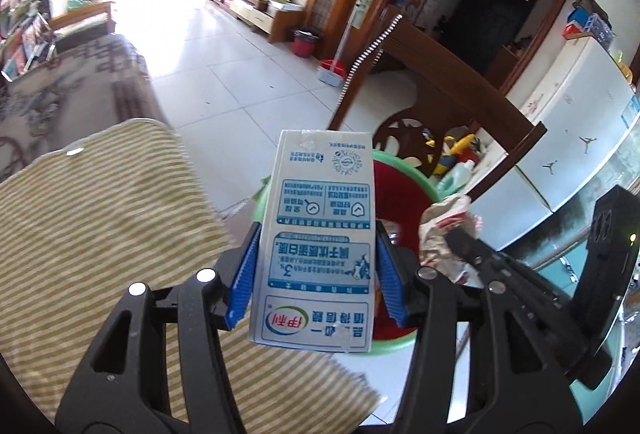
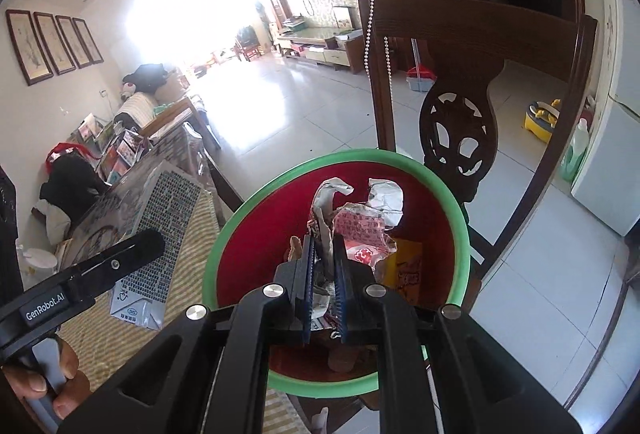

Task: Collect trash
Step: 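Carry the tissue and milk carton over the red bin and open both tools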

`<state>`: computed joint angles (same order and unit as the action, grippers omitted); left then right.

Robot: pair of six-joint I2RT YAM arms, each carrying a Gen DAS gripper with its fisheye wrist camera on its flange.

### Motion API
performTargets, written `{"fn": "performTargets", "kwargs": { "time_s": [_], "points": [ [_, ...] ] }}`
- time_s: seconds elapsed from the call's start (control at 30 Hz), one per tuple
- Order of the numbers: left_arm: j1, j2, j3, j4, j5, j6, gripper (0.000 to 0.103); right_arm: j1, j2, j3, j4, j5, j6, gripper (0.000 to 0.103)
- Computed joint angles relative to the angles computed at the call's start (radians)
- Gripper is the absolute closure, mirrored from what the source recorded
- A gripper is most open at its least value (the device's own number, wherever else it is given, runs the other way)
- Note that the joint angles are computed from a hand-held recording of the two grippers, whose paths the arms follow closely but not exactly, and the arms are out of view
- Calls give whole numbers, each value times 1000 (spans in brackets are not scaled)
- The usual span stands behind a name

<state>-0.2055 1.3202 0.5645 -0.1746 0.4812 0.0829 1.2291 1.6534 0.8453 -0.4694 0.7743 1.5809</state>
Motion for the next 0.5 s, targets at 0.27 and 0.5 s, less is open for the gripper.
{"fn": "performTargets", "kwargs": {
  "time_s": [0.27, 0.5],
  "points": [
    [153, -101, -47, -45, 29, 32, 9, 13, 47, 108, -146, 41, 50, 25],
    [682, -340, -65, -293, 178, 322, 6, 112, 211, 391, -174, 143, -76, 7]
  ]
}}
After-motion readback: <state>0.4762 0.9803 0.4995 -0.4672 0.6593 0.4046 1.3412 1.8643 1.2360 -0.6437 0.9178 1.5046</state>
